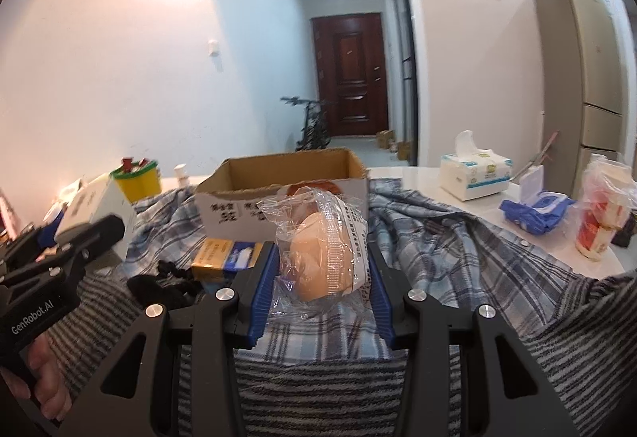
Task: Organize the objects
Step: 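Carry the white box with the left gripper while the right carries the bun to the cardboard box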
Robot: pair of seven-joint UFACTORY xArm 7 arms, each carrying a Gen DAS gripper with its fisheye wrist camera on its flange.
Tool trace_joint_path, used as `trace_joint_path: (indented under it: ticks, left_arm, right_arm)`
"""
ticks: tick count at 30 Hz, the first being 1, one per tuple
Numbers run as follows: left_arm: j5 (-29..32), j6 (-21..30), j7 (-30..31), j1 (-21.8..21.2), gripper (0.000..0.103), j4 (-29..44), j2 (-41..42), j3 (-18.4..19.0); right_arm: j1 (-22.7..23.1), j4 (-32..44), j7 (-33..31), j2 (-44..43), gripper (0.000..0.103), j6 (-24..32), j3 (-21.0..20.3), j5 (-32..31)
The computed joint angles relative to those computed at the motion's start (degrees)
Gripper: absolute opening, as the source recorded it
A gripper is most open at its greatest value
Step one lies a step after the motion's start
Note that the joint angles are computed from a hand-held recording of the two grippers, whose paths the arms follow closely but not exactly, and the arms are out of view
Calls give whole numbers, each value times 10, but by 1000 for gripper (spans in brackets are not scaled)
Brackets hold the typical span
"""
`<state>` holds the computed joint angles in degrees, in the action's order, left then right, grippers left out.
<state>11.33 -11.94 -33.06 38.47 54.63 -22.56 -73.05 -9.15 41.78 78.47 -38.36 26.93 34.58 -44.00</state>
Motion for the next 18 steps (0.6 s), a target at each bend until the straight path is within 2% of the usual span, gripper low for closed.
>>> trace_joint_path:
  ticks: [4, 7, 10, 12, 13, 16, 18]
  left_arm:
    - [0, -5, 8, -49, 70, -6, -17, 54]
    - [-1, 10, 20, -90, 70, 3, -12, 94]
    - [5, 29, 41, -167, 70, 21, 22, 164]
    - [9, 53, 76, -261, 70, 47, 67, 242]
    - [18, 62, 72, -285, 70, 58, 76, 265]
    - [33, 73, 63, -305, 70, 95, 87, 289]
    - [50, 81, 56, -306, 70, 127, 93, 292]
  right_arm:
    - [6, 13, -25, -10, 42, 8, -8, -6]
    - [-3, 30, -37, -27, 42, 5, -12, -11]
    - [-14, 62, -69, -33, 42, 26, -10, -6]
    - [-21, 89, -91, -30, 42, 53, -6, -1]
    - [-22, 94, -96, -31, 42, 45, -9, -2]
    - [-22, 119, -134, -24, 42, 19, -25, 0]
    - [-44, 140, -138, -29, 42, 4, -22, -5]
